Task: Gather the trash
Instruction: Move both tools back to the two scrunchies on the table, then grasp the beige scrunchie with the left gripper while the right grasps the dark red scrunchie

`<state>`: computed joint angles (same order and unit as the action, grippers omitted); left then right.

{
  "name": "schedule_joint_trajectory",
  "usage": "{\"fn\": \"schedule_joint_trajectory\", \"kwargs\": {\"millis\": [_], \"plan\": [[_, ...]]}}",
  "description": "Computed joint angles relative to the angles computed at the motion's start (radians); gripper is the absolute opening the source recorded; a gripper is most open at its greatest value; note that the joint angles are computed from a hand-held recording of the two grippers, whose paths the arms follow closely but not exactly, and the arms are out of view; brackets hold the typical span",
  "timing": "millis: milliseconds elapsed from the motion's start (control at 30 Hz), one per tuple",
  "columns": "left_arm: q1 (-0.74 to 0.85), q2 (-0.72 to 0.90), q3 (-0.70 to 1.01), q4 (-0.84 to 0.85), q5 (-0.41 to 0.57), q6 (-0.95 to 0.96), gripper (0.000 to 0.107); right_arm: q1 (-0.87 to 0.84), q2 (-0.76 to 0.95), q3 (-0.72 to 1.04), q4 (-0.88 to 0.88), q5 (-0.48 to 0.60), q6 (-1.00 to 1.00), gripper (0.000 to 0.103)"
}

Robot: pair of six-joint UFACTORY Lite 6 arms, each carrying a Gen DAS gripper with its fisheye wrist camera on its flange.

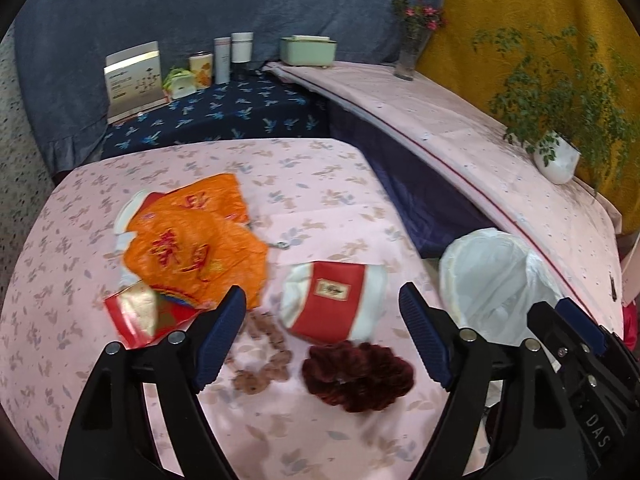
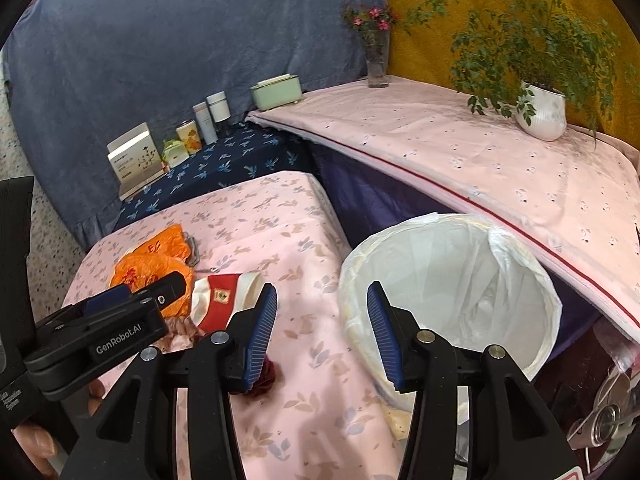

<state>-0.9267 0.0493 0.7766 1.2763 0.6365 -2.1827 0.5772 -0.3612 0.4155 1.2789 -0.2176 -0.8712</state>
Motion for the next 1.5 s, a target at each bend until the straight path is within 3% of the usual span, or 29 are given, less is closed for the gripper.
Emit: {"fn": "schedule_joint_trajectory", "kwargs": {"millis": [367, 967, 1367, 1500], "plan": [[0.062, -0.059, -0.188, 0.034, -0.027, -0.091, 0.077, 0.141, 0.213, 0.043, -0.238, -0.054, 0.312, 0.047], [0.179, 0.152, -0.209, 0.256, -0.163, -0.310, 0.077, 0.172, 0.568, 0.202, -0.554, -0.073, 0.644, 0.046], [0.185, 0.226, -0.185, 0.330, -0.155, -0.369, 0.071, 0.143, 0.685, 0.258, -0.714, -0.074, 0.797, 0.046], [0.176, 0.227, -0.177, 0.324, -0.147, -0.358, 0.058, 0.137, 0.711, 0.271, -0.744, -0.090, 0.822, 0.045]]}}
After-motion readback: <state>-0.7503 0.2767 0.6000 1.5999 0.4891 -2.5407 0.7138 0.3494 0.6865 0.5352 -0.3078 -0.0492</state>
